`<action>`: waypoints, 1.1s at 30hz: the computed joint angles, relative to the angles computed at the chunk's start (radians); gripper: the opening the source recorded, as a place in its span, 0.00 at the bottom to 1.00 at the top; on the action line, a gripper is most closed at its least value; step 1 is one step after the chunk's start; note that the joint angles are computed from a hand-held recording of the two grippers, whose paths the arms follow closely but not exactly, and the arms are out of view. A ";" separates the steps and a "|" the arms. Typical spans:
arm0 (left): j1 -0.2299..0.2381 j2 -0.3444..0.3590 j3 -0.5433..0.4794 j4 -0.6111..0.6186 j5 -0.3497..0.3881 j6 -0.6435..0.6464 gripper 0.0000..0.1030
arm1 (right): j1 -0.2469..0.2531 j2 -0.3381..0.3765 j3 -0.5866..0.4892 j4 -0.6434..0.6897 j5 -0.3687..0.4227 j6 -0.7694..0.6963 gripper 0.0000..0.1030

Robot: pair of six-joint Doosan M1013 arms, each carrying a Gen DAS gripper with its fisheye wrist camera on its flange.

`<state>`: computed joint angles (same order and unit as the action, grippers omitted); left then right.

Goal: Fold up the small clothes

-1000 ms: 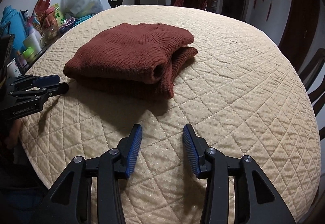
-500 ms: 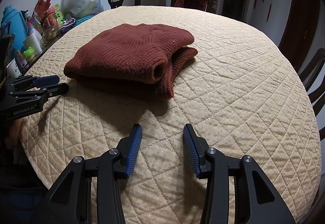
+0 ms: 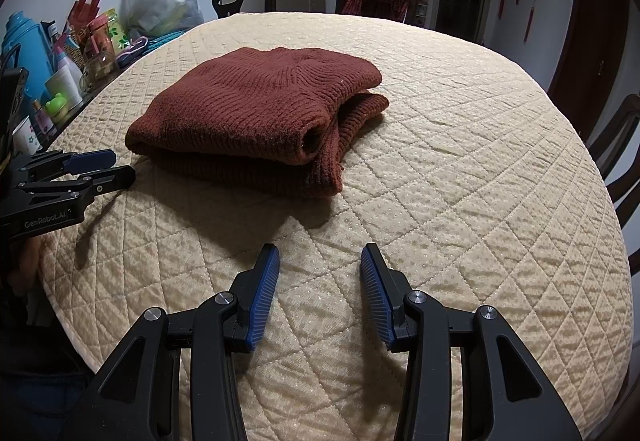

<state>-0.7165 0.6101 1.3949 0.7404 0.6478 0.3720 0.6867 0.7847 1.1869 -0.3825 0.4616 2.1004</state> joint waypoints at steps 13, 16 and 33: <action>-0.005 0.006 -0.010 0.001 0.012 -0.010 0.54 | 0.000 0.000 0.001 -0.001 -0.002 0.002 0.42; -0.006 0.007 -0.012 0.003 0.015 -0.013 0.54 | 0.000 0.000 0.001 -0.001 -0.002 0.001 0.42; -0.006 0.007 -0.012 0.004 0.017 -0.014 0.54 | 0.000 0.000 0.001 -0.002 -0.002 0.002 0.42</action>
